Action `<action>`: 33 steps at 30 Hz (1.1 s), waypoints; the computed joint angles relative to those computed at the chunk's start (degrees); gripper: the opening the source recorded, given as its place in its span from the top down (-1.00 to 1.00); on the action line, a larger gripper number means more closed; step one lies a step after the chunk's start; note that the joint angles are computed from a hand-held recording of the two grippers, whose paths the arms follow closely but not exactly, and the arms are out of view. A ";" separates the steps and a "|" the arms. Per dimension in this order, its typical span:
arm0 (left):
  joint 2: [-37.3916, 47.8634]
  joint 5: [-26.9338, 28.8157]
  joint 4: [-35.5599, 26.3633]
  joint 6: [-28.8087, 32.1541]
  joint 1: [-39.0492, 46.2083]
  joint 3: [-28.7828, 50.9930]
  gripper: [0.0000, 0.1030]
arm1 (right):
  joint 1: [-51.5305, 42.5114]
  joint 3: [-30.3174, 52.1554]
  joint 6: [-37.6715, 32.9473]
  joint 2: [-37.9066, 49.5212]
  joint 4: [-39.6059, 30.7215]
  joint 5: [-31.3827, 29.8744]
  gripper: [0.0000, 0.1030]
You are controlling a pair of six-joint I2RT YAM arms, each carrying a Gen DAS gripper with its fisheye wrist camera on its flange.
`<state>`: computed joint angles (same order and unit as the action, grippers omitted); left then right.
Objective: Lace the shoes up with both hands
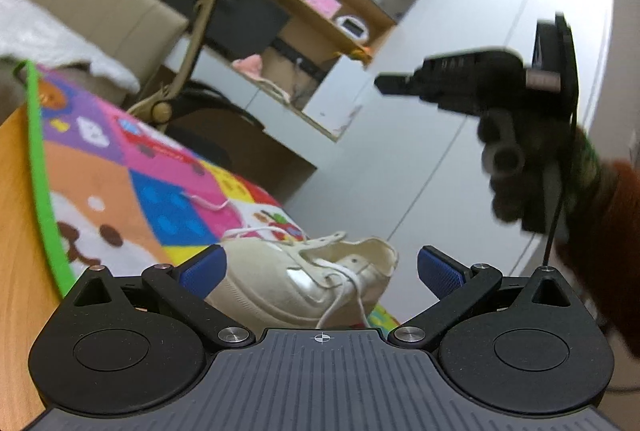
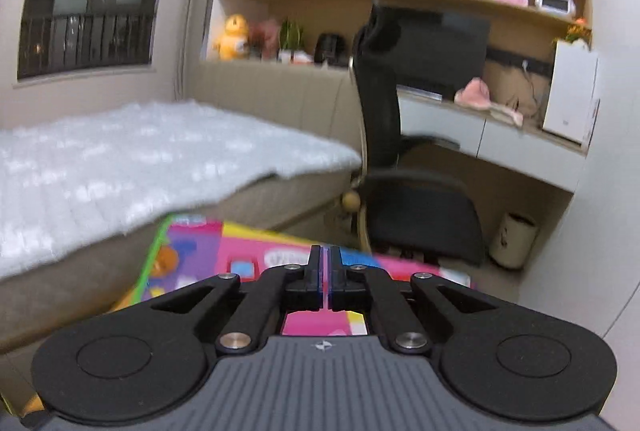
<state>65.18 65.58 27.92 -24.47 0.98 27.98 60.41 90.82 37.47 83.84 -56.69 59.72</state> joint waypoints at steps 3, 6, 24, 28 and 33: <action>0.06 -0.25 -1.86 0.99 -0.41 0.54 -1.00 | 0.05 -2.24 4.77 -0.16 -4.32 -4.48 0.94; 0.54 -0.57 -2.74 0.10 -0.15 0.96 -1.00 | -0.82 -10.60 7.99 -1.53 -1.15 -10.29 0.94; 0.95 0.71 -1.78 -0.08 0.07 0.97 -1.00 | -1.84 -17.69 4.26 3.86 7.49 -13.95 0.97; 0.98 1.23 0.24 -0.87 0.18 0.36 -1.00 | -1.81 -6.47 -0.99 4.89 1.11 -6.27 0.97; 1.53 1.14 0.38 -1.54 0.20 0.55 -1.00 | 2.22 17.71 -19.78 7.52 3.42 13.16 0.97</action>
<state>66.71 66.72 28.30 -26.01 1.19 28.52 62.64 108.53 17.69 91.35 -53.27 72.88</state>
